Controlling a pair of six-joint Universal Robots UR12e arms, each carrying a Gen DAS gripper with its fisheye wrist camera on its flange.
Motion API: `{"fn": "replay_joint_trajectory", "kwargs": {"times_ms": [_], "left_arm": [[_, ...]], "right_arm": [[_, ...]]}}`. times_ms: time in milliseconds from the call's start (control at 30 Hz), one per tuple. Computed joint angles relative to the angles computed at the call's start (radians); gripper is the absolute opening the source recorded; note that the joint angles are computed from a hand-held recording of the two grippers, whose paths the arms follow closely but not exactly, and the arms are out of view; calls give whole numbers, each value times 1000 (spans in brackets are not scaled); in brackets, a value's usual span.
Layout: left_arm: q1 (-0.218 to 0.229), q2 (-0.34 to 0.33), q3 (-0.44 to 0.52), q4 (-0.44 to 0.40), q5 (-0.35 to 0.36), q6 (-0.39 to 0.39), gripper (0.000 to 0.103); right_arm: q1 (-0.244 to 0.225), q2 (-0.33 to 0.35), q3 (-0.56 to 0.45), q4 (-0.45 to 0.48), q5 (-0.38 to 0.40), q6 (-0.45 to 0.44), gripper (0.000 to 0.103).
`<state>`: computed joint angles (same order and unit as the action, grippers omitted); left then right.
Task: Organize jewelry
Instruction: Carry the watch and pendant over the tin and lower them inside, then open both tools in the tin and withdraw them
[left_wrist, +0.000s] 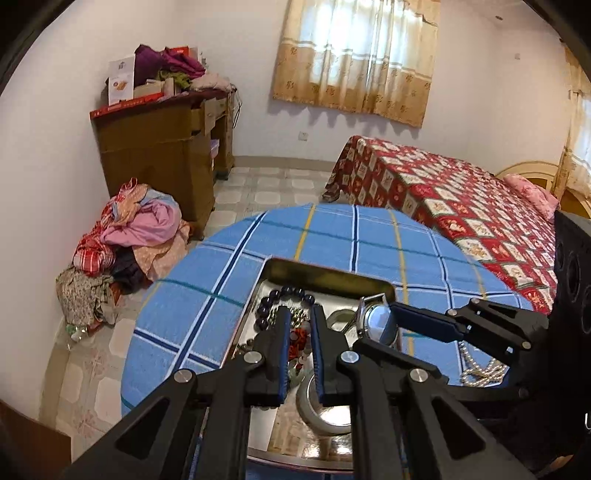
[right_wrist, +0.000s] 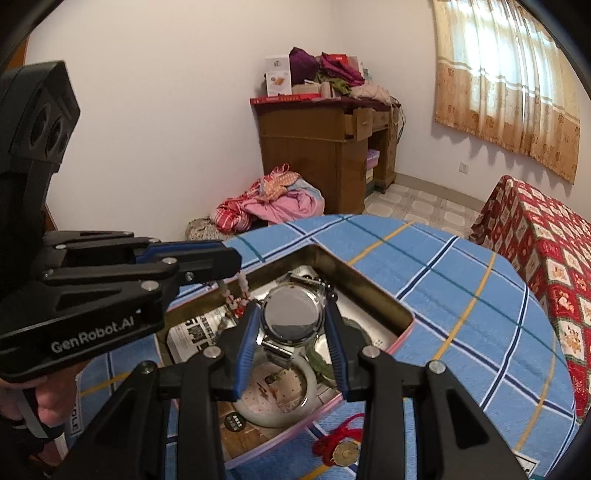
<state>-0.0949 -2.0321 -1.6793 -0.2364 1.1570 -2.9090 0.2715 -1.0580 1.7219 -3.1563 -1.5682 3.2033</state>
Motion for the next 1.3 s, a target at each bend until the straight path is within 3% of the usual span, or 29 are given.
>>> {"fn": "replay_joint_trajectory", "kwargs": {"times_ms": [467,833,867,900,933,1000,1100,1300], "left_arm": [[1,-26,7,-51,35,-4,10],[4,-24,3,-60,14,3,12],[5,-22,0,-55,14,-1,19],[5,-20,-3,-52,14,-5,38],[5,-18,-6,-41,18,-13,47],[7,-14,-22,21,36,-50,76],[17,-10,-27,22,-8,-74,78],[-2,-3,-51,46,69,-77,78]], "right_arm": [[14,17,-16,44,-22,-11,38],[16,19,-19,68,-8,-19,43],[14,16,-16,63,-5,-13,46],[11,11,-10,59,3,-2,50],[8,5,-2,48,4,4,51],[5,-5,11,29,-9,14,55],[-8,-27,42,-4,-18,40,60],[-26,-61,91,11,-91,101,62]]}}
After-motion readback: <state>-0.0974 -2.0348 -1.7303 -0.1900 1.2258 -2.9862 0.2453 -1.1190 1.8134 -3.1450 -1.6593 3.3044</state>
